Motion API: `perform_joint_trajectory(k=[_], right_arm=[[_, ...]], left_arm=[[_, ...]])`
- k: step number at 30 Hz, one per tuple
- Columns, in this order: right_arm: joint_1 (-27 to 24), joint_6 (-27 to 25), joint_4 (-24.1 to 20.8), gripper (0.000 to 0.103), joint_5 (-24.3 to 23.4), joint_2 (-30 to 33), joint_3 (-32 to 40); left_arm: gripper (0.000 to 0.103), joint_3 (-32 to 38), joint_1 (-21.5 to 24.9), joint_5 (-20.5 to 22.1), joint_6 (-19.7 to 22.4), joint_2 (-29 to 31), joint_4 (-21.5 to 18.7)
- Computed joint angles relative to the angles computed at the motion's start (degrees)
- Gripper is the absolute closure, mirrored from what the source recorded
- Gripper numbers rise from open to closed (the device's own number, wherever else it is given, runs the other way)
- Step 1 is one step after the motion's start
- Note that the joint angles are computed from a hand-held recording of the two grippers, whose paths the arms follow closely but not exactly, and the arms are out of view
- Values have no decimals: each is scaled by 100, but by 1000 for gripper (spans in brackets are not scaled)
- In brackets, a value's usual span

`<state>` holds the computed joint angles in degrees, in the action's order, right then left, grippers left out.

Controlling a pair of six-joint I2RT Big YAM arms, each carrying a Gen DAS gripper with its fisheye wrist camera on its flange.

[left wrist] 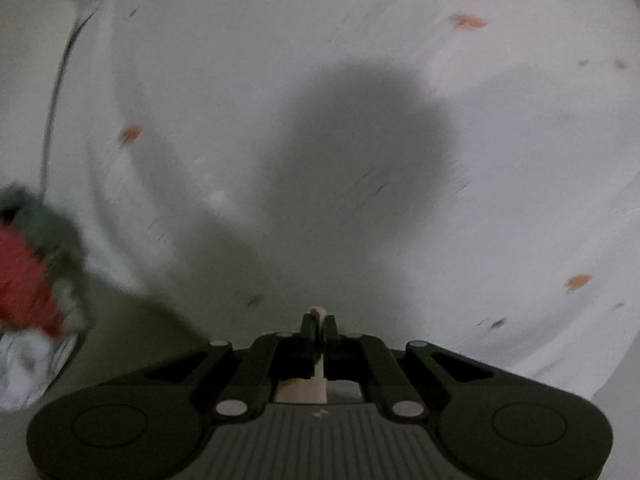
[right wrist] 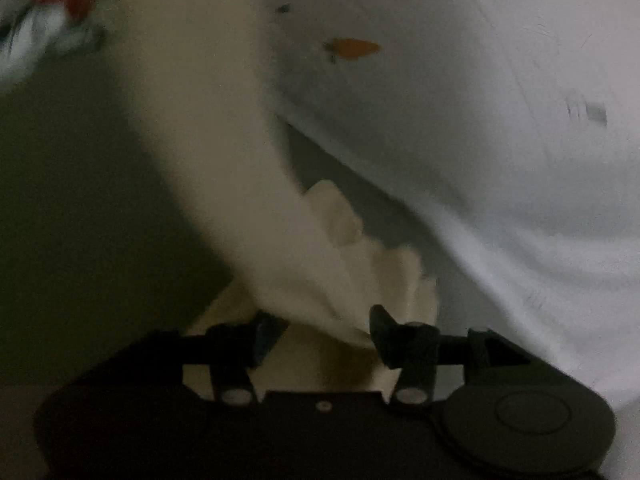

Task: Fold clothes

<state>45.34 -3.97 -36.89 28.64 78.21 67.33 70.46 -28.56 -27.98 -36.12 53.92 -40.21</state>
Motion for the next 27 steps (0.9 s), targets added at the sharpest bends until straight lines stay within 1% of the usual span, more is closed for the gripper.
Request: perform_joint_trajectory(k=[1, 3, 4, 5, 6, 10, 12, 14, 16, 18, 20, 22, 24, 27], right_arm=[[-65, 420, -64, 52, -214, -167, -98], [-193, 1325, -389, 51, -528, -438, -251], [-259, 1674, -658, 51, -682, -520, -320], [-332, 2004, -913, 55, -853, -600, -389], [-392, 2284, -1118, 56, -983, -710, -485], [-438, 3138, -1569, 55, -913, -1690, -1010], [-390, 3728, -1829, 55, -685, -2177, -1152], [-354, 4278, -2103, 55, -392, -2628, -1282], [-361, 4707, -2354, 54, -111, -3025, -1393], [-326, 5130, -2628, 54, 158, -3403, -1495], [-413, 5288, -2752, 54, 212, -3617, -1561], [-377, 5538, -3016, 53, 300, -3913, -1674], [-194, 5889, -3303, 53, 366, -4178, -1826], [61, 6196, -3685, 52, 263, -4400, -1963]], left_arm=[[100, -50, 44, 25, -87, -5, -109], [100, -126, 133, 146, -167, -19, -244], [100, -164, 185, 277, -176, -26, -247], [99, -180, 238, 456, -141, -20, -191], [100, -170, 235, 574, -46, -5, -108], [99, -26, -115, 846, 601, 84, 329], [99, 106, -439, 1176, 948, 171, 533], [99, 289, -892, 1405, 1274, 313, 555], [99, 453, -1382, 1576, 1548, 487, 376], [99, 602, -1896, 1929, 1688, 722, 36], [99, 618, -2332, 2304, 1764, 959, -280], [99, 489, -2670, 2546, 1796, 1209, -560], [98, 325, -2898, 2814, 1647, 1514, -831], [98, 44, -2963, 3298, 1214, 1968, -1103]])
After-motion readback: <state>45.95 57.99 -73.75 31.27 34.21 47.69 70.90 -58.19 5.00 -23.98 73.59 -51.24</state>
